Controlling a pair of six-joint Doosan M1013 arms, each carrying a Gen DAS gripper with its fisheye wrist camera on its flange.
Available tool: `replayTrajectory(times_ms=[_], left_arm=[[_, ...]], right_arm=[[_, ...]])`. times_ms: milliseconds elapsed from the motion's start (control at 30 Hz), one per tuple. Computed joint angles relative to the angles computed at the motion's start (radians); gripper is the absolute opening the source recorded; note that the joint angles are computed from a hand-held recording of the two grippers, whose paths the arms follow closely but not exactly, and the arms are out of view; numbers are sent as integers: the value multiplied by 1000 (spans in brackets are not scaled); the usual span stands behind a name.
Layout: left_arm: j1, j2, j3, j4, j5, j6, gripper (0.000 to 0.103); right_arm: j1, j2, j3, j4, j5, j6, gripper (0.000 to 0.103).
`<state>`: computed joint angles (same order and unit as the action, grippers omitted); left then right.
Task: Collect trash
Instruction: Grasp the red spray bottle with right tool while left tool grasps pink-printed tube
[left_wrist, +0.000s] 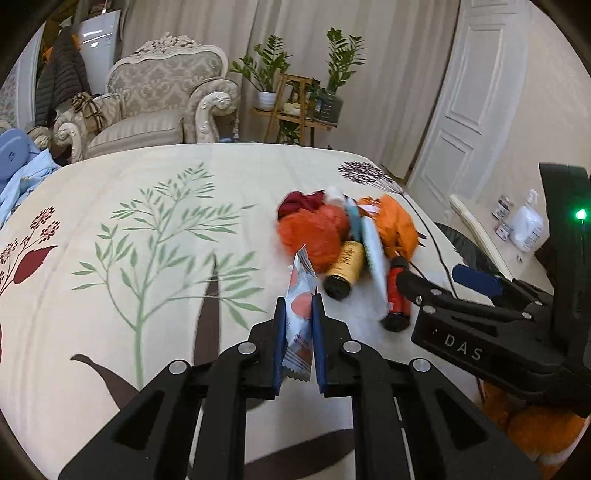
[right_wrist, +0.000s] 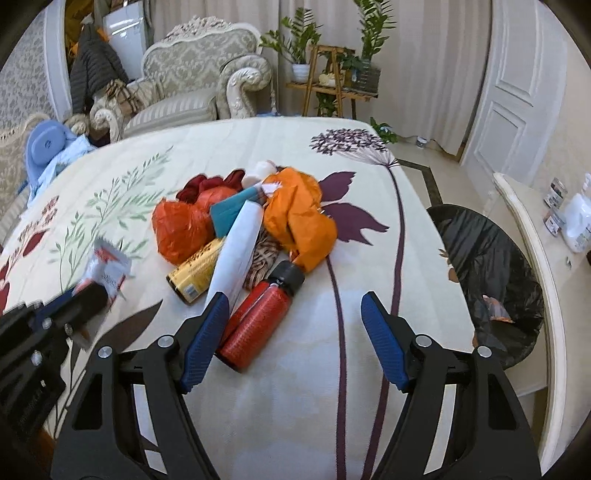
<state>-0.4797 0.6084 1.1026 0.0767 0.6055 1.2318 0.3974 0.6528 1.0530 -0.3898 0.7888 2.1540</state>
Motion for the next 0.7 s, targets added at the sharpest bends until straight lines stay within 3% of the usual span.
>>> replayTrajectory(times_ms=[67, 200, 333, 700], left_arm=[[5, 3, -5, -4, 0, -2, 14], [10, 4, -4, -6, -10, -10, 14], [14, 8, -4, -13, -10, -14, 14], [-3, -5, 26, 66, -57, -86, 14]], right_arm=[[-3, 0, 0, 16, 18, -15, 56], [-8, -2, 5, 42, 19, -29, 48], [-11, -3, 8, 80, 12, -71, 23], [-22, -68, 112, 40, -112, -6, 23]])
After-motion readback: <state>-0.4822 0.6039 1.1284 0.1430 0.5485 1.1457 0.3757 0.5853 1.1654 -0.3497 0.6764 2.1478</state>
